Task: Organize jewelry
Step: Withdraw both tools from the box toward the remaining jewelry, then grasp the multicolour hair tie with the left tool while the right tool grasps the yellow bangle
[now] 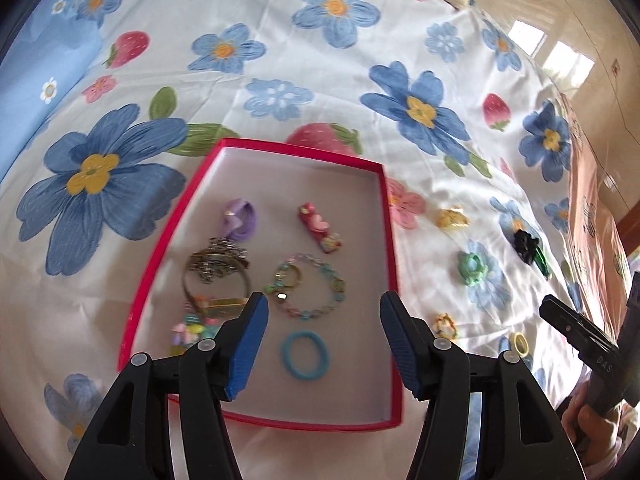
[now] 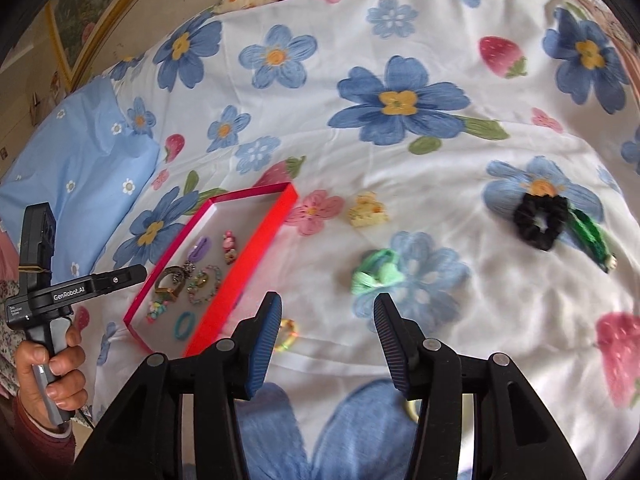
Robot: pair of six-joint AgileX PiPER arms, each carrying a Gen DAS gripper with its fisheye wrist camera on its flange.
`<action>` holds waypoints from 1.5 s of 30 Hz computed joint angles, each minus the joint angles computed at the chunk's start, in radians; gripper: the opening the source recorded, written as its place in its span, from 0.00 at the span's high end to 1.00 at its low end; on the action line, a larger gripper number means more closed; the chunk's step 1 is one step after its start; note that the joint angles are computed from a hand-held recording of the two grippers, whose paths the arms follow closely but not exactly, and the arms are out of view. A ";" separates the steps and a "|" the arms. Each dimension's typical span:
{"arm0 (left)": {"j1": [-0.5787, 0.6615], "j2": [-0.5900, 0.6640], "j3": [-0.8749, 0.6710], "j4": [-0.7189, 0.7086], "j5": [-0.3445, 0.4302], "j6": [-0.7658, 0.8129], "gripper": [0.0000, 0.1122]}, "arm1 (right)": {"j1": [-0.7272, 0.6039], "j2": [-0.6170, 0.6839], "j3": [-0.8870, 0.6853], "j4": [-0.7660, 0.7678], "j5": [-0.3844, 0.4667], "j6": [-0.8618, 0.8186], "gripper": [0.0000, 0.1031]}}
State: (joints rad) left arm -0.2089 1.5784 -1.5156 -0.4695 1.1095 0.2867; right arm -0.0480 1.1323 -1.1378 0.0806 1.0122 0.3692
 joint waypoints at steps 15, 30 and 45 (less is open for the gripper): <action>-0.200 -0.010 0.029 0.030 -0.028 -0.004 0.48 | -0.196 -0.195 0.134 0.070 0.116 -0.113 0.51; -0.446 0.174 -0.075 0.250 -0.091 -0.116 0.48 | -0.183 -0.194 0.208 0.058 0.108 -0.147 0.51; -0.461 0.252 -0.092 0.306 -0.135 -0.150 0.94 | -0.204 -0.149 0.262 0.074 0.054 -0.197 0.84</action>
State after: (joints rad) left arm -0.6700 1.8307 -1.6079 -0.1633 0.9750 0.1372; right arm -0.2521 0.9833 -0.8755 0.1544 1.0657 0.1725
